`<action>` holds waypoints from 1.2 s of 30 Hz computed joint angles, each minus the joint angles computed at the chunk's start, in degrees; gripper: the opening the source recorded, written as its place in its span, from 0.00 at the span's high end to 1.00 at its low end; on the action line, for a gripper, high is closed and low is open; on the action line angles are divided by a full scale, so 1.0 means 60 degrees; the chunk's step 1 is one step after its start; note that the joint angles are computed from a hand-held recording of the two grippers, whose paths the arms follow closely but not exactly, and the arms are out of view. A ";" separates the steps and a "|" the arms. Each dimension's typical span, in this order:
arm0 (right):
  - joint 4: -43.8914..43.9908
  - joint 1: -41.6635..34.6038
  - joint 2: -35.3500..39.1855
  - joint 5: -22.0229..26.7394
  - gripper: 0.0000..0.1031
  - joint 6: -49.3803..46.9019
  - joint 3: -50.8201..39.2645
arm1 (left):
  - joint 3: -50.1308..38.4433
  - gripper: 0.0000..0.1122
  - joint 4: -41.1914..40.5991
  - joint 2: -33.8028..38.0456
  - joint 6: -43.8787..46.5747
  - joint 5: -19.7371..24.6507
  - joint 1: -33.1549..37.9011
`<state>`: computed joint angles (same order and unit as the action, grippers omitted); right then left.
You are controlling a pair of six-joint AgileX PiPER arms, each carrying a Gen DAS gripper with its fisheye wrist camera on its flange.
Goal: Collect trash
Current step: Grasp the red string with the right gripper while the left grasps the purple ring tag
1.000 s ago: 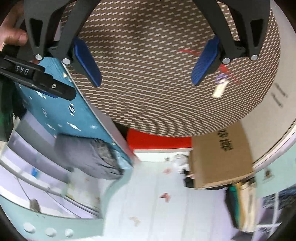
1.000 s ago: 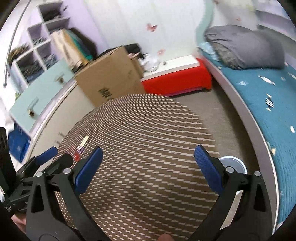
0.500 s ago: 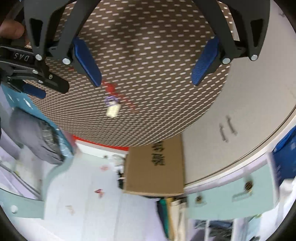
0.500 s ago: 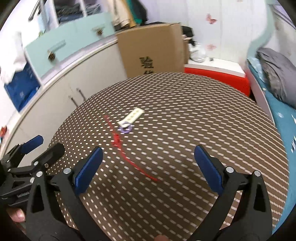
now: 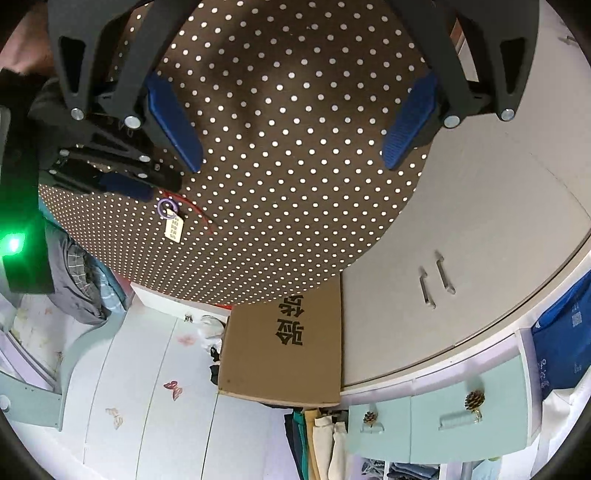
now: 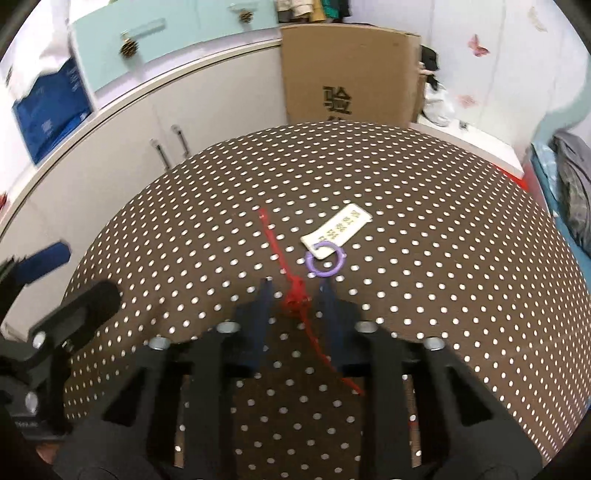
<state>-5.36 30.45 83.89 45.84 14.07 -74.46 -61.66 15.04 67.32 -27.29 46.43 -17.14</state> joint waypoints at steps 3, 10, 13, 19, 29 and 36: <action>0.0273 -0.0165 -0.0381 -0.0106 0.90 -0.0216 0.0433 | -0.0113 0.15 -0.0072 0.0237 0.0117 -0.0114 0.0019; 0.1324 -0.1736 -0.1749 -0.0319 0.91 -0.0893 0.1809 | -0.0772 0.15 -0.0026 0.1349 0.0635 -0.0388 -0.0662; 0.1919 -0.2658 -0.2185 -0.0280 0.91 -0.1442 0.2130 | -0.1276 0.15 -0.0130 0.1936 0.0967 -0.0403 -0.0877; 0.3416 -0.4432 -0.2734 -0.0050 0.91 -0.2978 0.2540 | -0.2532 0.15 -0.0545 0.3381 0.1897 -0.0348 -0.1233; 0.4339 -0.5489 -0.3145 0.0276 0.91 -0.4085 0.2668 | -0.3207 0.77 -0.1442 0.3838 0.3048 0.0117 -0.1495; 0.5129 -0.6383 -0.3638 0.0705 0.91 -0.5013 0.2854 | -0.1969 0.82 -0.2540 0.2567 0.3639 -0.0005 -0.1245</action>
<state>25.41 -7.85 62.07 50.07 -16.01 -57.34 -73.47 -0.20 82.72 -5.46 46.41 -24.61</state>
